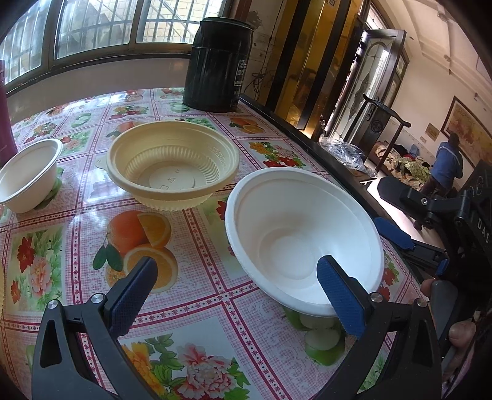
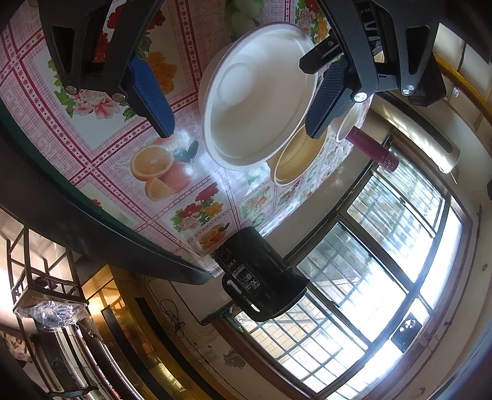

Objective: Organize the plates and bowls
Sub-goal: 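Position both open grippers around the rim of the large white bowl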

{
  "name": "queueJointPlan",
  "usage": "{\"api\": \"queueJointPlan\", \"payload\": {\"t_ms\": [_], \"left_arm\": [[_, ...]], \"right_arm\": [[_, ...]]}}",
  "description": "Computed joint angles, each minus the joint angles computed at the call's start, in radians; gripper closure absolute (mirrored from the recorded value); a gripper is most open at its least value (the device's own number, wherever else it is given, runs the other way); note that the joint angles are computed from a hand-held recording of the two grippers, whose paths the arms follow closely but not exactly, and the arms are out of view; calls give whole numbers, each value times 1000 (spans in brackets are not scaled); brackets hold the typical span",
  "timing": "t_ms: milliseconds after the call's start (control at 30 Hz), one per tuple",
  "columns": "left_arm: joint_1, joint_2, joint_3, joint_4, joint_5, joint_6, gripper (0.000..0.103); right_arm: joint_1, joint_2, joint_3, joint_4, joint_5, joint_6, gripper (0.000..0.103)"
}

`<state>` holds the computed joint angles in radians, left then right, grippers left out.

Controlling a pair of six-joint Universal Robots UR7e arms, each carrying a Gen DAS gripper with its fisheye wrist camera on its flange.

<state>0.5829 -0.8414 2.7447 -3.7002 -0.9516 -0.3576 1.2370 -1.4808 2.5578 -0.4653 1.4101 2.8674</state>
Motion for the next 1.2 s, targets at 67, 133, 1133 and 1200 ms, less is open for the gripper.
{"api": "queueJointPlan", "payload": {"t_ms": [67,133,1133,1200], "left_arm": [[16,-6,1,-24,-50,17,0],[21,-9,1,-38,-72,24,0],[7,13,-1,-24,4,-8,0],[5,19,-2,-36,-1,2,0]], "right_arm": [[6,6,-3,-1,12,1,14],[9,9,-7,5,18,4,14],[4,33,-33,48,34,31,9],[5,34,-35,52,32,32,9]]}}
